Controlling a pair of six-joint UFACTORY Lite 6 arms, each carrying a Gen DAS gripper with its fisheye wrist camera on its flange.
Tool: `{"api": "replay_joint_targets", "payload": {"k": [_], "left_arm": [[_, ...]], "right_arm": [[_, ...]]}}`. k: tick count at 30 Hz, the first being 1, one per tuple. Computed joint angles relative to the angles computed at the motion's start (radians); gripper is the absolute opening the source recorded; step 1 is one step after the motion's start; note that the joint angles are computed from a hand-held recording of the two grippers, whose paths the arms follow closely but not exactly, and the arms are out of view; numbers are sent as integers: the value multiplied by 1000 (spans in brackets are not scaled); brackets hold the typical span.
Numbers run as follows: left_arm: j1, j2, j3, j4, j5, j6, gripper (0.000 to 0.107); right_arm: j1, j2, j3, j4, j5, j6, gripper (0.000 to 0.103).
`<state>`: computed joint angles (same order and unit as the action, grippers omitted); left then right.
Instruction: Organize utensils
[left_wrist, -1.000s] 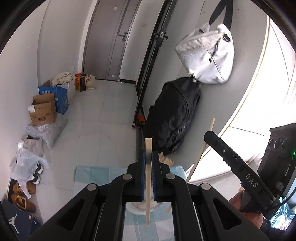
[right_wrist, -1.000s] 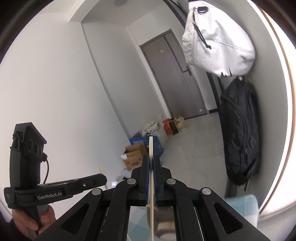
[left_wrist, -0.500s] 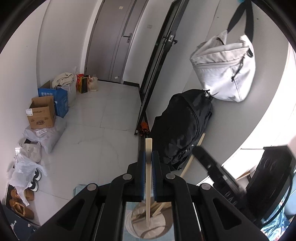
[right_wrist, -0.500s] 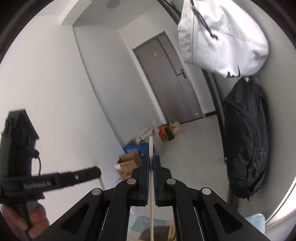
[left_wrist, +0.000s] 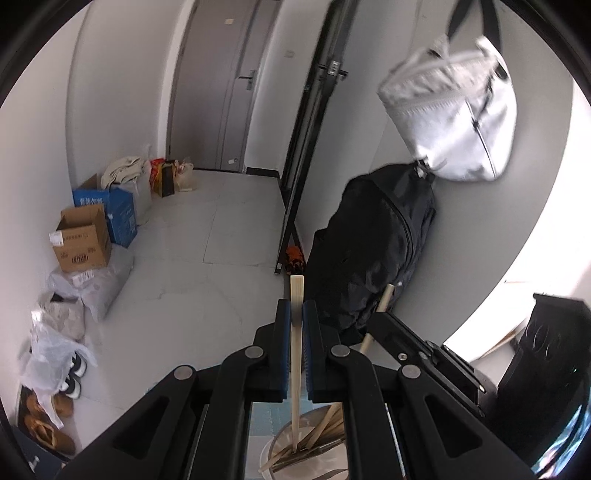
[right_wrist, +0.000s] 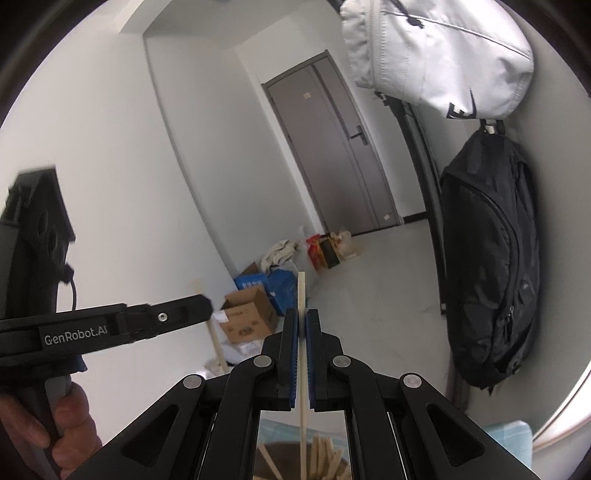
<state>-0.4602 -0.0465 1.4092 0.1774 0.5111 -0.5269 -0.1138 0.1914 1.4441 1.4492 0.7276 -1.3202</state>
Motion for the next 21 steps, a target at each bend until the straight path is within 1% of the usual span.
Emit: {"api": "replay_joint_targets", "payload": {"k": [2,6,8,10,11,12,14,18,19,21], "left_arm": [[-5,-12,-29,-30,-12,39,2],[12,-16,-47,-132,-4,149,2],[27,-44,-80,-169,-20,179,2],[46,-73,-112,-240,-30,240,2],[43,-75,-117,-231,-31,232,2],[37,-79,-123,-207,-28,209,2],[34,-83,-133,-243,-22,242,2],[9,-82,-145,-245,-5,247,3],[7,-85,-156,-262,0,260,3],[21,-84,-163,-346,31,333,3]], "right_arm": [[3,-18,-28,0,4,-20,3],[-6,-43,-71,-13,26,-35,4],[-15,-61,-99,-24,40,-40,4],[-23,-84,-131,-32,49,-43,4],[-26,-99,-154,-38,56,-49,4],[-28,-116,-177,-40,56,-59,4],[-28,-149,-226,-45,53,-86,4],[-18,-181,-277,-118,58,-76,5],[-17,-191,-291,-132,58,-76,5],[-18,-213,-320,-160,62,-76,6]]}}
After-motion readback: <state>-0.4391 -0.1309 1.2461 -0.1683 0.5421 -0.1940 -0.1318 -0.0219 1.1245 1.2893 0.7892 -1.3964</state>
